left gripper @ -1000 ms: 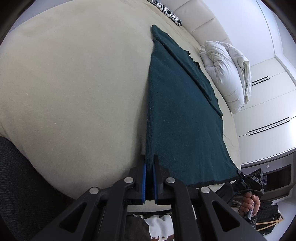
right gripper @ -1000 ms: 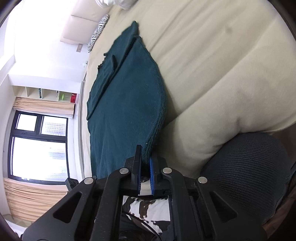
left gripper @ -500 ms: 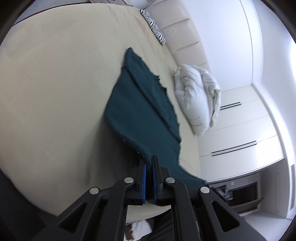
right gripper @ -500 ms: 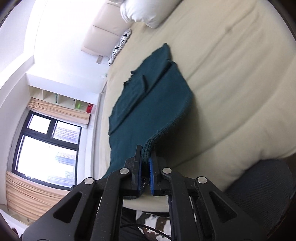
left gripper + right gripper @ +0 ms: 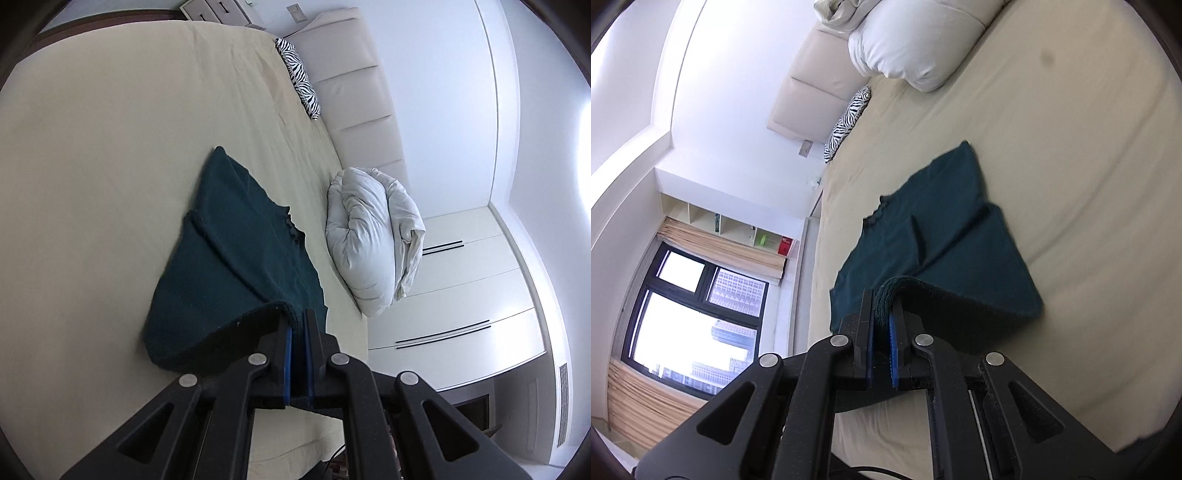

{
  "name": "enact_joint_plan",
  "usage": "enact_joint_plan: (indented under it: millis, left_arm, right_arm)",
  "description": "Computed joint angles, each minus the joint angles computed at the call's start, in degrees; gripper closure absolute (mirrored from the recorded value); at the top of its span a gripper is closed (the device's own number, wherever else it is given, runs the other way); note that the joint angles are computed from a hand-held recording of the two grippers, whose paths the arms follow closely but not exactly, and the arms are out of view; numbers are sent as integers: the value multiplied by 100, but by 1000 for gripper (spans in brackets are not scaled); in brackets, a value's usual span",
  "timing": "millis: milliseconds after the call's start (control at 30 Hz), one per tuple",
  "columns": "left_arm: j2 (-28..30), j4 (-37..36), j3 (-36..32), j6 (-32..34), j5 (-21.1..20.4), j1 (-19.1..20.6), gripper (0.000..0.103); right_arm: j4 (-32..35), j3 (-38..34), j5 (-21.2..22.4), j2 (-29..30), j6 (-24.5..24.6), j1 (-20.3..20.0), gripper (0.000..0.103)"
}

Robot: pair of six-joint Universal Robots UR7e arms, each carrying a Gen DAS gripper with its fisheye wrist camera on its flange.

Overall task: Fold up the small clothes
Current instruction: 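Carry the hem over with both grippers and lay it onto the collar end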

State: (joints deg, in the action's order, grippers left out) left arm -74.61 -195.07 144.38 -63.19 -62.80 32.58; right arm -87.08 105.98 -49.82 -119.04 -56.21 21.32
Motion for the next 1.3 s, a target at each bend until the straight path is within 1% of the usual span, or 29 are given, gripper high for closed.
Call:
enact_joint_plan:
  millis: [33, 67, 133, 233, 300, 433, 567, 633, 833, 900, 933, 967, 1000, 1033, 1067, 1100, 1133, 1200, 1300]
  left_arm:
    - [126, -14, -186, 180, -87, 187, 97]
    - [222, -27, -325, 305, -154, 326, 97]
    - [414, -46, -602, 510, -288, 606, 97]
    - [710, -74, -989, 763, -460, 962, 97]
    - [925, -76, -1261, 919, -588, 1197, 97]
    - [1332, 2, -1762, 1095, -798, 1580, 97]
    - [1647, 200, -2253, 1336, -901, 1878, 97]
    - [1782, 248, -2454, 1391, -954, 2014, 97]
    - [2134, 565, -3054, 1677, -867, 2394, 97]
    - [2248, 767, -3249, 1774, -820, 2458, 96]
    - [2303, 967, -3355, 1777, -661, 2465, 94]
    - [2341, 1051, -3418, 1775, -614, 2483, 82]
    - [2368, 1097, -3458, 1770, -650, 2512, 72]
    - [2375, 1038, -3439, 1752, -667, 2524, 55]
    - [2362, 926, -3383, 1768, -634, 2510, 45]
    - [2319, 875, -3309, 1781, -574, 2481, 42]
    - [2255, 819, -3209, 1785, -542, 2453, 42]
    - [2147, 657, -2992, 1819, -554, 2380, 42]
    - [1943, 702, -2655, 1910, -295, 2165, 42]
  right_arm:
    - [-424, 14, -36, 128, 360, 261, 98]
    - [-677, 32, -62, 201, 570, 411, 98]
    - [-1458, 31, -219, 491, 1191, 870, 98]
    - [-2402, -3, -451, 943, 1918, 1395, 98]
    - [-2987, -104, -614, 1304, 2365, 1714, 98]
    - [-3950, -316, -999, 2007, 3064, 2227, 98]
    - [-4601, -544, -1435, 2602, 3400, 2604, 98]
    - [-4814, -714, -1649, 2899, 3535, 2767, 98]
    - [-5346, -1201, -1987, 3660, 3973, 2993, 98]
    - [-5443, -1430, -2208, 3957, 4068, 3095, 98]
    - [-5451, -1534, -2312, 4091, 4101, 3127, 97]
    - [-5442, -1607, -2426, 4182, 4126, 3153, 97]
    - [-5493, -1687, -2638, 4310, 4207, 3212, 94]
    - [-5579, -1727, -2770, 4405, 4258, 3244, 93]
    - [-5654, -1741, -2775, 4471, 4262, 3241, 92]
    - [-5777, -1698, -2725, 4490, 4268, 3217, 87]
    - [-5924, -1634, -2683, 4481, 4268, 3195, 76]
    - [-6329, -1448, -2665, 4402, 4244, 3151, 59]
    - [-6433, -1314, -2552, 4232, 4104, 3079, 58]
